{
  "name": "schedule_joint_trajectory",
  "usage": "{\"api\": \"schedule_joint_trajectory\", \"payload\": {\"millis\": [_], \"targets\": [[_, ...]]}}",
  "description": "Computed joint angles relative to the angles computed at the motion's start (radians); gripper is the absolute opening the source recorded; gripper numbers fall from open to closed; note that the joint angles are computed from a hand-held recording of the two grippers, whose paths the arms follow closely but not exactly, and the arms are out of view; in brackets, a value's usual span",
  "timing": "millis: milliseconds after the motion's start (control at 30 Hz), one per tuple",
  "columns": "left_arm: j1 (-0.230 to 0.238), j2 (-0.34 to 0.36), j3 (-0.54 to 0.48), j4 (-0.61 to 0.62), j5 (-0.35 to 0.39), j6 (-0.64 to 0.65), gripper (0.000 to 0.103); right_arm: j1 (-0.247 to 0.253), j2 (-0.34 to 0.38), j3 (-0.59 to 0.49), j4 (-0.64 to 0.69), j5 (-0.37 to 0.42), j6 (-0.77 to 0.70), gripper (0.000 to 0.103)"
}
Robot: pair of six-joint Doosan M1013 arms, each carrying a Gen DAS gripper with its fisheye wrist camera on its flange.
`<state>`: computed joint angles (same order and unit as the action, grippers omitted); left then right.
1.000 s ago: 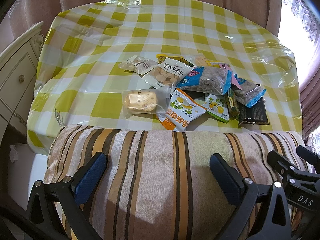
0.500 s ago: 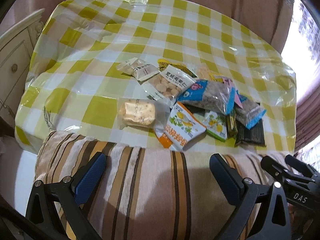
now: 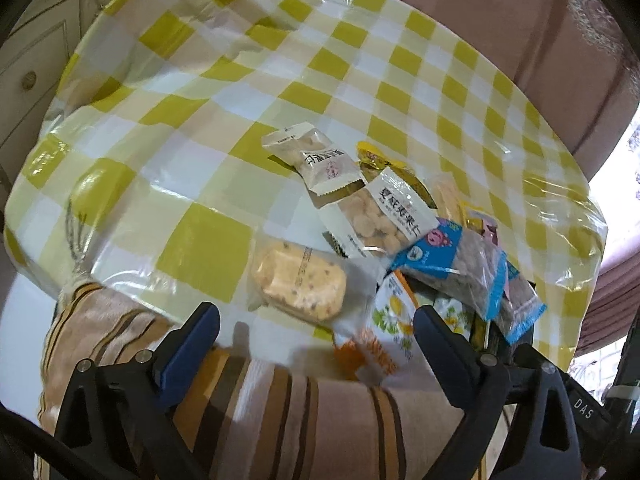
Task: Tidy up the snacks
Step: 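Grasp the cookie pack with the left tool while the right tool grasps the blue seed bag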
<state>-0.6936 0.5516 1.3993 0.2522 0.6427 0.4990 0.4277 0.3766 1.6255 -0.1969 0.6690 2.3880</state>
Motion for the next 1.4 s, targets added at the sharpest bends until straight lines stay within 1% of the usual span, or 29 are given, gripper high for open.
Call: {"api": "schedule_joint_trajectory", "payload": {"millis": [67,200,300,333,367,400,433,467,500,567,633,700,733,767,800,833,867,900,967,1067,1200,1300,1400], "targets": [[0.005,0.008,-0.010,-0.018,0.005,0.009,0.098,-0.004,0.007,-0.007,0.011,-0.004,-0.007,0.097],[0.010,0.036,-0.054,-0.050,0.069,0.051,0.098,-0.013,0.027,-0.026,0.059,0.003,-0.052,0.092],[0.015,0.050,-0.073,-0.059,0.085,0.057,0.098,-0.016,0.036,-0.036,0.074,0.001,-0.067,0.087],[0.018,0.055,-0.079,-0.063,0.089,0.057,0.096,-0.017,0.039,-0.039,0.077,-0.001,-0.069,0.083],[0.021,0.060,-0.084,-0.072,0.092,0.059,0.086,-0.019,0.041,-0.040,0.085,-0.003,-0.075,0.078],[0.028,0.066,-0.089,-0.104,0.093,0.080,0.079,-0.023,0.044,-0.042,0.106,-0.005,-0.093,0.076],[0.032,0.069,-0.090,-0.123,0.086,0.090,0.077,-0.026,0.046,-0.044,0.127,-0.006,-0.112,0.072],[0.032,0.069,-0.089,-0.115,0.083,0.084,0.075,-0.028,0.047,-0.043,0.143,-0.009,-0.126,0.066],[0.033,0.069,-0.089,-0.114,0.079,0.082,0.075,-0.029,0.048,-0.042,0.159,-0.013,-0.141,0.062],[0.033,0.065,-0.080,-0.114,0.061,0.078,0.071,-0.029,0.043,-0.035,0.152,-0.022,-0.129,0.055],[0.033,0.061,-0.070,-0.115,0.044,0.076,0.068,-0.032,0.038,-0.025,0.172,-0.037,-0.141,0.053],[0.032,0.058,-0.066,-0.118,0.039,0.078,0.067,-0.031,0.035,-0.024,0.168,-0.033,-0.133,0.053],[0.032,0.057,-0.064,-0.118,0.036,0.079,0.066,-0.027,0.033,-0.026,0.137,-0.021,-0.104,0.053],[0.032,0.053,-0.059,-0.120,0.033,0.080,0.066,-0.022,0.028,-0.025,0.105,-0.016,-0.075,0.057],[0.032,0.053,-0.059,-0.122,0.033,0.081,0.066,-0.013,0.018,-0.021,0.036,-0.014,-0.013,0.061],[0.032,0.052,-0.057,-0.120,0.030,0.080,0.066,-0.005,0.011,-0.020,-0.024,-0.006,0.036,0.072],[0.031,0.051,-0.057,-0.120,0.029,0.080,0.065,0.004,0.006,-0.022,-0.090,0.000,0.066,0.078],[0.031,0.051,-0.055,-0.121,0.026,0.081,0.065,0.011,0.006,-0.029,-0.130,0.003,0.044,0.079],[0.031,0.048,-0.051,-0.124,0.020,0.086,0.065,0.021,0.025,-0.063,-0.168,0.044,-0.067,0.082],[0.032,0.046,-0.046,-0.130,0.008,0.087,0.065,0.025,0.065,-0.116,-0.158,0.109,-0.251,0.083],[0.031,0.043,-0.040,-0.115,0.001,0.074,0.064,0.033,0.100,-0.156,-0.163,0.152,-0.391,0.083],[0.030,0.041,-0.037,-0.108,-0.006,0.067,0.062,0.031,0.119,-0.173,-0.181,0.178,-0.421,0.083],[0.028,0.038,-0.034,-0.095,-0.010,0.056,0.059,0.018,0.131,-0.188,-0.167,0.168,-0.450,0.082]]}}
